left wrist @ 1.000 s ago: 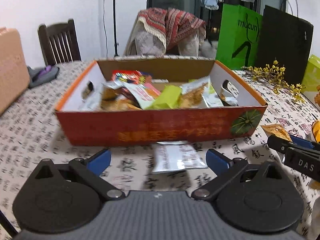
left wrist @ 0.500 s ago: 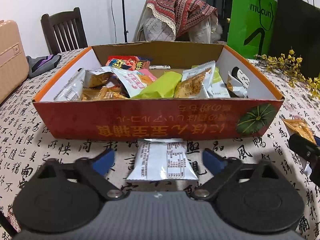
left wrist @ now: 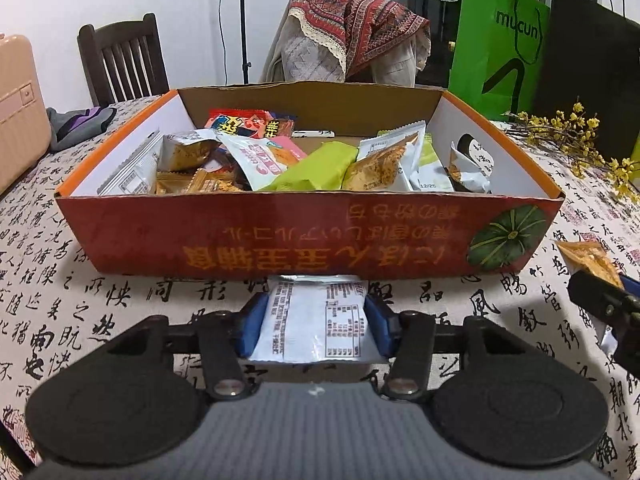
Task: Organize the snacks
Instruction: 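Carry both held packets over the cardboard box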
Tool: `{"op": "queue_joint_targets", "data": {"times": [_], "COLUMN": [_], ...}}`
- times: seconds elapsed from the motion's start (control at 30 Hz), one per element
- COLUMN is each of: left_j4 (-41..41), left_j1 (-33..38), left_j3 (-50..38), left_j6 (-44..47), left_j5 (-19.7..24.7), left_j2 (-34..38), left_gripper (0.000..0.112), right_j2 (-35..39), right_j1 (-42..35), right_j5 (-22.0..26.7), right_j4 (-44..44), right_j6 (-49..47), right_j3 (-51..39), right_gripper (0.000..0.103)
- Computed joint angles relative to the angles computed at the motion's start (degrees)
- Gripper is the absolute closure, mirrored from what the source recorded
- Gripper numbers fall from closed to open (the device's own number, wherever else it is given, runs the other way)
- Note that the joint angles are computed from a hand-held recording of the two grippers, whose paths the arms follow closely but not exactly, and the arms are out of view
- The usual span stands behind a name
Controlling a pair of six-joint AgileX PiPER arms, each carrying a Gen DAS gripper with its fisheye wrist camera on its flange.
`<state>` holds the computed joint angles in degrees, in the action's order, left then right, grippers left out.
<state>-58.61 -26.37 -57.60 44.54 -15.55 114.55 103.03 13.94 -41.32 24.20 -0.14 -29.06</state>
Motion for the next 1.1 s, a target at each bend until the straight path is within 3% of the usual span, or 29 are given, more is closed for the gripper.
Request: {"op": "queue_joint_targets", "data": {"times": [0.3,0.83,1.1], "left_j4": [6.9,38.3,47.5], "left_j1": [1.0,7.0,10.2], "left_j3": [3.8,17.6,21.3], "left_j6": [-7.0,-34.7,-42.2], "left_j5": [-0.2,-5.1,-6.5], "left_j2": [-2.7,-12.8,-15.8], "left_gripper": [0.058,0.058,0.058], "right_j2": [0.5,-1.3,-3.6], "right_j1": [-0.7,1.0,4.3], "right_j5": [1.5,1.8,3.4], "right_j4": [-0.3,-1.4,1.3], "right_j6": [0.5,-1.2,-3.6], "right_j3": [-0.8,0.6,2.1], "right_gripper": [0.052,0.052,0.052]}}
